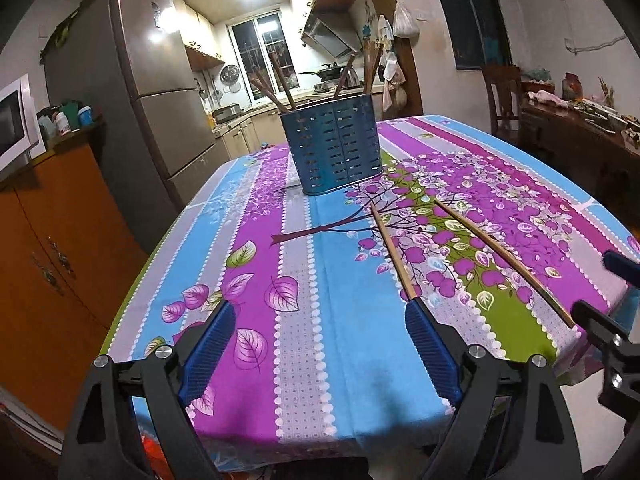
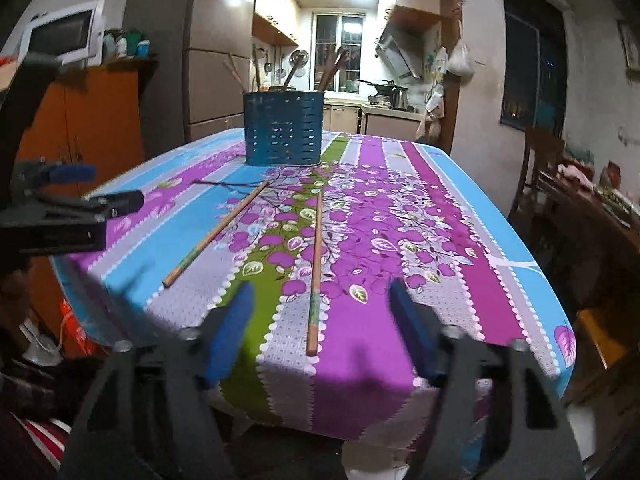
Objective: Organize utensils
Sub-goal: 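Move both open tools back over the last chopsticks on the tablecloth, then close the right tool on a wooden chopstick while the left tool grasps the last chopstick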
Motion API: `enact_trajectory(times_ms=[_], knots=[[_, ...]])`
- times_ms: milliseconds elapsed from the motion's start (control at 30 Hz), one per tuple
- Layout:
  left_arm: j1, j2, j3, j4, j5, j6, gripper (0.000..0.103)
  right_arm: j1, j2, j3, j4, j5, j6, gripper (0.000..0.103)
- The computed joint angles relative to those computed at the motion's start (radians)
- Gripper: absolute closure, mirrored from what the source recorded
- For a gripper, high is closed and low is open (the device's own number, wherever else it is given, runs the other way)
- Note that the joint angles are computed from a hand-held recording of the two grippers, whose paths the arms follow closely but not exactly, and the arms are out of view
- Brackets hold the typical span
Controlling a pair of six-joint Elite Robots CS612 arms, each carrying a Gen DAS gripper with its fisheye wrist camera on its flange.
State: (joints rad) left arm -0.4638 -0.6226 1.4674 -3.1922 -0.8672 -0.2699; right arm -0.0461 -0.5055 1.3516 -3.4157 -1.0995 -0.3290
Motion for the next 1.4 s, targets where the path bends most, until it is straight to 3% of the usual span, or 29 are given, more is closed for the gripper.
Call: enact_trajectory(times_ms=[133, 300, 500, 633, 733, 867, 933, 967, 1100, 1200, 1300, 1400], knots=[[-0.006, 0.0, 0.014, -0.054, -0.033, 0.032, 0.016, -0.001, 0.008, -0.002, -0.003, 0.01, -0.021, 0.068], [-0.008, 0.002, 0.035, -0.14, -0.139, 0.077, 0.018, 0.003, 0.014, 0.002, -0.02, 0.01, -0.065, 0.076], [-0.012, 0.01, 0.046, -0.206, -0.24, 0.12, 0.034, -0.002, 0.02, 0.01, -0.002, -0.007, -0.059, 0.08], [-0.001, 0.019, 0.048, -0.239, -0.312, 0.097, 0.041, -0.009, 0.025, 0.017, -0.027, 0.018, -0.036, 0.086], [0.01, 0.026, 0.039, -0.22, -0.364, 0.069, 0.05, -0.01, 0.028, 0.019, -0.039, 0.033, -0.022, 0.093], [0.027, 0.04, 0.02, -0.18, -0.432, 0.039, 0.061, -0.015, 0.031, 0.012, -0.031, 0.057, 0.005, 0.093], [0.036, 0.047, 0.008, -0.151, -0.468, 0.016, 0.076, -0.016, 0.033, 0.013, -0.037, 0.062, 0.017, 0.093], [0.041, 0.051, 0.002, -0.14, -0.485, 0.001, 0.079, -0.016, 0.033, 0.013, -0.038, 0.065, 0.018, 0.097], [0.054, 0.068, -0.011, -0.157, -0.513, -0.049, 0.082, -0.015, 0.031, 0.017, -0.04, 0.068, 0.02, 0.098], [0.05, 0.073, -0.018, -0.157, -0.493, -0.039, 0.083, -0.015, 0.032, 0.018, -0.043, 0.07, 0.03, 0.098], [0.042, 0.076, -0.017, -0.161, -0.445, -0.03, 0.091, -0.014, 0.033, 0.021, -0.055, 0.064, 0.047, 0.098], [0.053, 0.074, -0.009, -0.18, -0.476, -0.055, 0.095, -0.014, 0.031, 0.024, -0.061, 0.066, 0.063, 0.098]])
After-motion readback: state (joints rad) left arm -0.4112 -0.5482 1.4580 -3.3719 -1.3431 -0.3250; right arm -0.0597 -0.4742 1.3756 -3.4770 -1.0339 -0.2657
